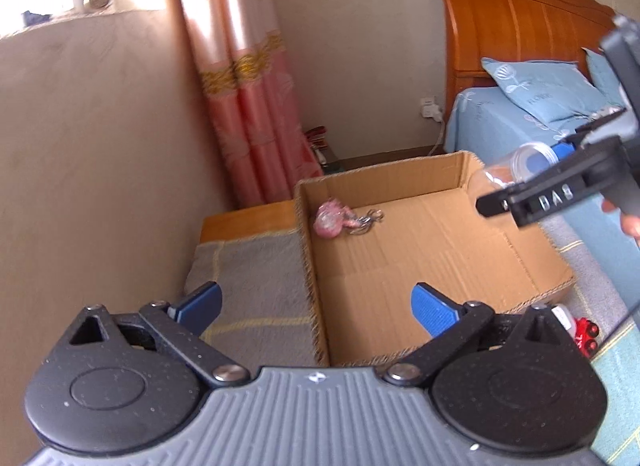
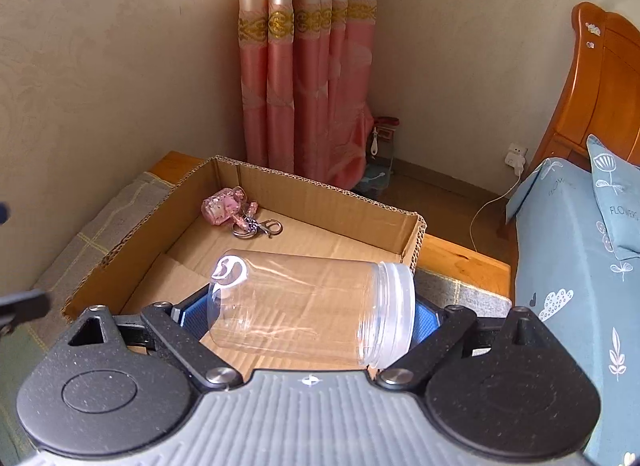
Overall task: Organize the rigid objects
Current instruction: 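Lower the clear jar into the box and open the right tool, then move both tools back toward the remaining items on the bed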
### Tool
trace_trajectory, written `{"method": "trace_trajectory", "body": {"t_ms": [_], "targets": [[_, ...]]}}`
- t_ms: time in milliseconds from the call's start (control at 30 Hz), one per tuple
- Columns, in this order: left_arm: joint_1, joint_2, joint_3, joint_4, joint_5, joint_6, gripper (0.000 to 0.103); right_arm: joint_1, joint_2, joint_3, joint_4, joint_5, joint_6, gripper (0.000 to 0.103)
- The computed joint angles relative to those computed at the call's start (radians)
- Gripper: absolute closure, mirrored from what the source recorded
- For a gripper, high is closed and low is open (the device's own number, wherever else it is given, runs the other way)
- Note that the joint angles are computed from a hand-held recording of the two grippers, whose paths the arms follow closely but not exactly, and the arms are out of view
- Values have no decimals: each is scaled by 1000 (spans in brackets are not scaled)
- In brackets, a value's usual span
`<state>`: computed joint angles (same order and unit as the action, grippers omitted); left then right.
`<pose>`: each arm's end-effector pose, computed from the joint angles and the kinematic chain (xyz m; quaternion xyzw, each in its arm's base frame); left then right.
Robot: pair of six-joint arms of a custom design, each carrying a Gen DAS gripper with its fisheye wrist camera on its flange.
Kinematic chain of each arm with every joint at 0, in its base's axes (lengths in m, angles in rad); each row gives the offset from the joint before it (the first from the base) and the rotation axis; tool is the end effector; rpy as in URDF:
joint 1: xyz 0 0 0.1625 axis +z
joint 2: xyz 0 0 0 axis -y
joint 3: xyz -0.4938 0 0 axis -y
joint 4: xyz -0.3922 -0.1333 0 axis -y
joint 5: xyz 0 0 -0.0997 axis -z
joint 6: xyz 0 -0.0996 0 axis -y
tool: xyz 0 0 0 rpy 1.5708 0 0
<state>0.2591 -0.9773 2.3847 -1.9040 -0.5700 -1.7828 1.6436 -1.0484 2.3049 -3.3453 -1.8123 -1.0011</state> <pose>-0.2732 -0.2971 0.0716 0.0628 0.7903 -0.4015 0.4585 0.1457 -0.4928 0.1828 0.4643 -0.8403 0.1752 0.2179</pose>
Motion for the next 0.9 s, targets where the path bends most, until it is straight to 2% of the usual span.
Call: {"method": "trace_trajectory", "body": {"t_ms": [67,133,200,300,667,833,900], "targets": [[-18,2,2,48,-37,-81,2,13,31,-22,-6,-20,15,7],[-36,-1,17,45,-58,-117,2,27,67,-47,-27,-38,34,7],[-53,-4,37,26,-70,-136,2,33,93,-64,-42,-48,60,1],[-73,-2,54,9,-80,-151,2,34,102,-55,-91,-43,43,0],[-132,13,73,-52,-88,-148,2,28,6,50,-115,-4,-11,0],[-158,27,79,-71,-101,-143,2,-17,-71,114,-70,59,-5,0],[-167,38,81,-81,-107,-141,2,-47,-91,152,-86,79,-16,0]]}}
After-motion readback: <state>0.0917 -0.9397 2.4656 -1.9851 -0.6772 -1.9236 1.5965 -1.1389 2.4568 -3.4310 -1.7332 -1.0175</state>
